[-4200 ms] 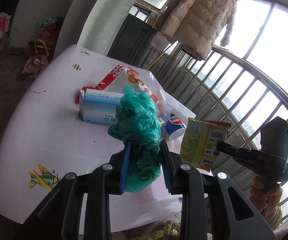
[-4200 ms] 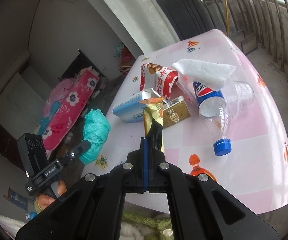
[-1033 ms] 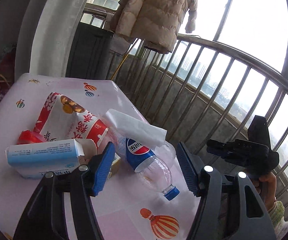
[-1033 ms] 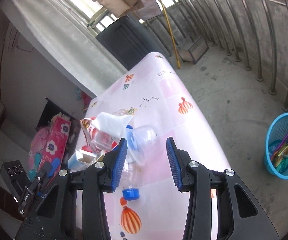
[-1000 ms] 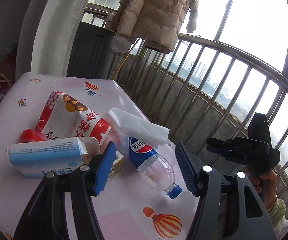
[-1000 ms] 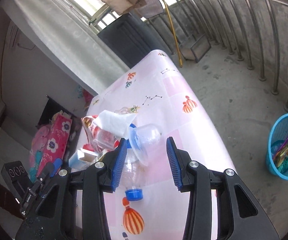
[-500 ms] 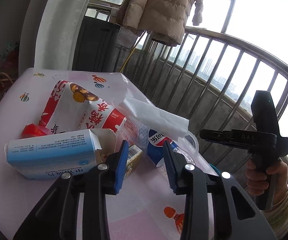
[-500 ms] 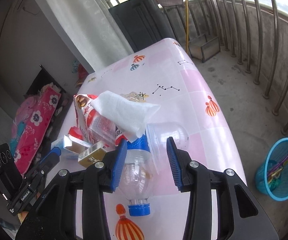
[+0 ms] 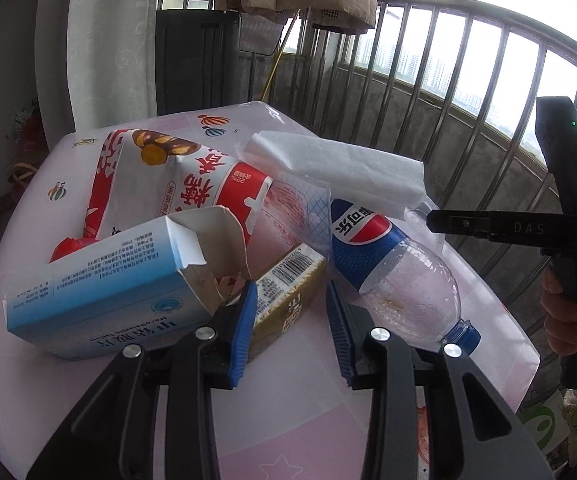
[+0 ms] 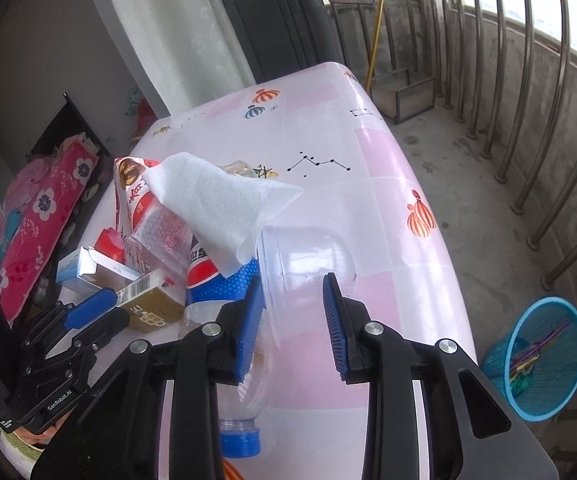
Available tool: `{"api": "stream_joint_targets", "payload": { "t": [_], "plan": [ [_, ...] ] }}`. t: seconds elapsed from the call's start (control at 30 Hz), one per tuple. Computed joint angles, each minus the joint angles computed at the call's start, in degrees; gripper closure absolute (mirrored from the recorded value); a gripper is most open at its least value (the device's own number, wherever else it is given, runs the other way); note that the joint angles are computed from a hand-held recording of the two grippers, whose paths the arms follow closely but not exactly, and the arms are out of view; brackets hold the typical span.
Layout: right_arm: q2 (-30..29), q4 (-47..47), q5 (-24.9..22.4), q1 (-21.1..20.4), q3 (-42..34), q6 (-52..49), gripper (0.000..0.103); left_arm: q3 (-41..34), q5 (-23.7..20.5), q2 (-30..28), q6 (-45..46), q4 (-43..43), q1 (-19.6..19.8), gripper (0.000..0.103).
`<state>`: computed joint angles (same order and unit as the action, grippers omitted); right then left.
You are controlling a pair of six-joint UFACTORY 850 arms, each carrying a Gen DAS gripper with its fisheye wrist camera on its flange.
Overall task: Collect trash
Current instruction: 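Grasp the clear plastic cup rim with the right tool while the left tool grasps the cream packet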
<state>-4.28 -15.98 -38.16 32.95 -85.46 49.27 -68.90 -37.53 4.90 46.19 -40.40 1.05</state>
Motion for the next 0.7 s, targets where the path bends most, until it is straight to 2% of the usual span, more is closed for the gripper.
{"api": "stream_joint_targets", "payload": {
  "t": [0.2,0.4,0.6,0.67,0.7],
  "plan": [
    [0.29,-1.02,-0.39,0.05,0.02,0.28,0.076,-0.07,-4.28,0.19,3.22,-3.83,1.28,0.069],
    [-1.19,-2.0,-1.58,0.11,-1.88,-0.42,0.076,0.77,-2.55,0.87,2.51,-2.19,1.02,0.068],
    [-4.06,-4.55,-5.27,0.5,-5.17,-0.43,0.076,0.58,-3.22,0.72,0.86,-3.1,1.8,0.068],
    [-4.35,-5.17,-6.16,0.56,-5.31,0.17,0.079,0.8,-3.07,0.97,1.15,-3.53,1.98,0.068],
    [-4.36,-5.48,-6.64,0.61,-5.23,0.48,0.085,0.94,-2.95,1.12,1.36,-3.69,2.05,0.067]
  ]
}}
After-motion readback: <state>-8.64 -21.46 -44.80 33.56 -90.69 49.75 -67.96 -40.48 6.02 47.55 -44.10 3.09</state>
